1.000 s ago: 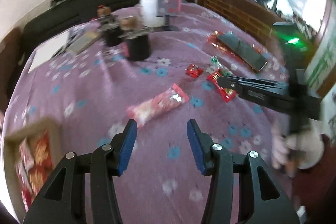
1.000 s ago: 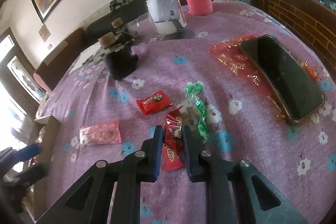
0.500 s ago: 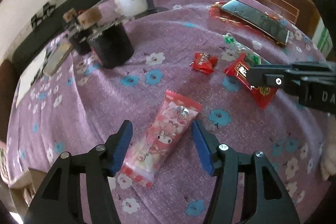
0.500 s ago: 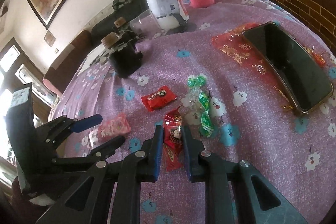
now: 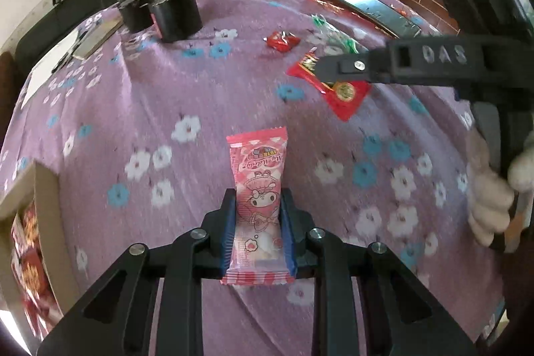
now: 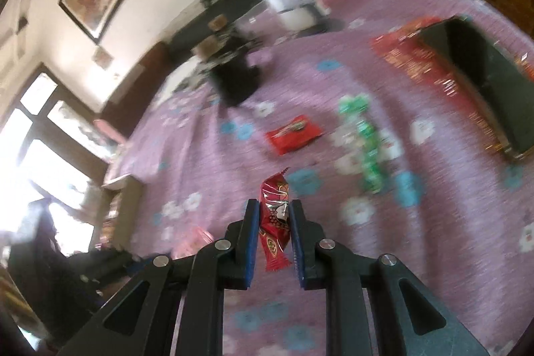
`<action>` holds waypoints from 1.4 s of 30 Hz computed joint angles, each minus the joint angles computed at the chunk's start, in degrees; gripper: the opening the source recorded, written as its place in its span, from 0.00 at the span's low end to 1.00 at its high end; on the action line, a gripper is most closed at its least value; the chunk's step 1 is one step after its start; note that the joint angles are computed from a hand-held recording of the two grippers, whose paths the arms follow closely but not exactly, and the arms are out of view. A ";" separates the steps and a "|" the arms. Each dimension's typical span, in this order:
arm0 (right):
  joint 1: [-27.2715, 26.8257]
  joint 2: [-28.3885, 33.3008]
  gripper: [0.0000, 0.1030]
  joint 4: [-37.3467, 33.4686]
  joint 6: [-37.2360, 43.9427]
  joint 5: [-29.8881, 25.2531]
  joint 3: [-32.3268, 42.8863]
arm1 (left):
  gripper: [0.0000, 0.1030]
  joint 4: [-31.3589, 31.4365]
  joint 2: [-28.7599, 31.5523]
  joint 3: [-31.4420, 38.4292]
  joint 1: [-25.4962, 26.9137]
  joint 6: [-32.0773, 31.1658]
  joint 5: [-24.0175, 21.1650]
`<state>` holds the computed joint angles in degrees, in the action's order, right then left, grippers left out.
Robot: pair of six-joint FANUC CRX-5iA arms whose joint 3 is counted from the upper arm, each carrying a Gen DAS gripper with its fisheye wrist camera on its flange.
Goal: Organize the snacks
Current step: 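Carry both snacks over the cardboard box and open both grippers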
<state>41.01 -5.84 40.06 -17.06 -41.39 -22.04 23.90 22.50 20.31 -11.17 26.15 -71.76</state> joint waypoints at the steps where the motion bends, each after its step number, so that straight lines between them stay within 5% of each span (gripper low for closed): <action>1: -0.22 -0.08 0.18 -0.49 0.23 1.31 -0.18 | 0.21 0.03 -0.87 -1.32 -0.02 -0.28 1.38; 9: 1.00 2.00 0.30 0.72 1.76 -3.54 2.18 | 0.25 1.99 -2.29 -4.67 -0.67 0.98 6.66; 14: 1.46 4.15 0.34 -1.97 6.84 -4.75 4.83 | 0.42 2.75 -1.14 -3.82 -0.39 6.42 6.84; 18: 2.57 6.86 0.33 -2.80 10.49 -9.11 8.12 | 0.45 3.91 -1.30 -4.95 -0.20 7.70 8.26; 19: 2.80 7.27 0.33 -2.79 10.98 -9.93 8.62 | 0.44 3.72 -1.51 -5.18 -0.28 7.62 8.54; 21: 3.24 8.04 0.31 -2.74 12.09 -11.62 9.52 | 0.23 4.00 -1.52 -5.11 -0.22 7.68 7.68; 22: 3.45 8.54 0.29 -2.70 12.64 -12.76 10.11 | 0.21 3.41 -1.82 -5.12 -0.35 7.75 7.66; 31: 3.62 6.36 0.21 1.61 5.49 -11.63 6.63 | 0.21 10.59 -4.62 -8.37 4.31 7.14 3.28; 42: 4.08 5.60 0.21 5.86 0.75 -9.86 4.41 | 0.21 20.36 -8.32 -13.90 19.16 7.33 3.87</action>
